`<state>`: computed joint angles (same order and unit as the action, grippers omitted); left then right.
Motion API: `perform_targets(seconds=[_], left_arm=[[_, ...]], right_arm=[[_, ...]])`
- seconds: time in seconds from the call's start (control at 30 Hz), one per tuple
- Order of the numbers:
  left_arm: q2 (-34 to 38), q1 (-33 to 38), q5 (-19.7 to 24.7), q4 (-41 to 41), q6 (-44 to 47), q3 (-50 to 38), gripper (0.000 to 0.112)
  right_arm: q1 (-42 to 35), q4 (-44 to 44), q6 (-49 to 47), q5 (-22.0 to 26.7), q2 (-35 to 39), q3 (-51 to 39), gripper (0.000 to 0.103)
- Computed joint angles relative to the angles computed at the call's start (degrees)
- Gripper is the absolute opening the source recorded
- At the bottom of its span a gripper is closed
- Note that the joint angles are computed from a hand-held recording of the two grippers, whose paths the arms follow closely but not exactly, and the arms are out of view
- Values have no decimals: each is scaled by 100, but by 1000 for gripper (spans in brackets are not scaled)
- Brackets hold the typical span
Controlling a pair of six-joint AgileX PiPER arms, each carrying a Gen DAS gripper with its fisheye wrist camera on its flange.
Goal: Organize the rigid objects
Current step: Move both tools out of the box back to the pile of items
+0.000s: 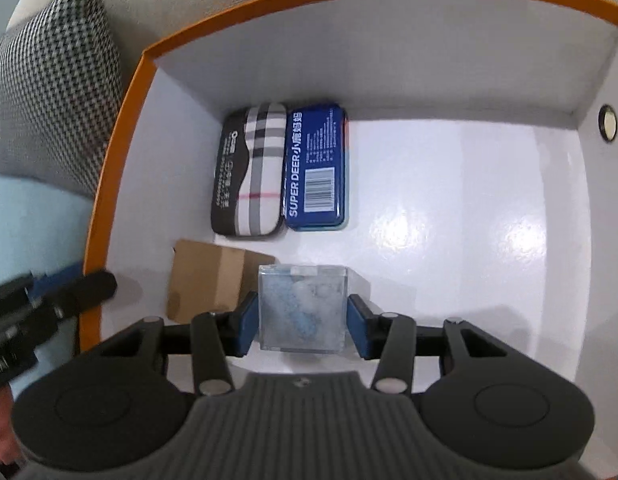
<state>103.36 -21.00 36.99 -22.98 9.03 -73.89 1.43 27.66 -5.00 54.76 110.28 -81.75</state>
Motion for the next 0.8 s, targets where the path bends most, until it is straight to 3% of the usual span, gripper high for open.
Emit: perform_targets(seconds=[0.27, 0.43, 0.8], left_arm=[[-13, 25, 14, -183, 102, 15, 28], [-42, 29, 39, -314, 200, 38, 24], [-546, -20, -104, -318, 74, 395, 24]], right_arm=[[-44, 299, -172, -195, -118, 172, 52], [-96, 432, -123, -275, -118, 315, 29], [19, 350, -61, -574, -569, 701, 29]])
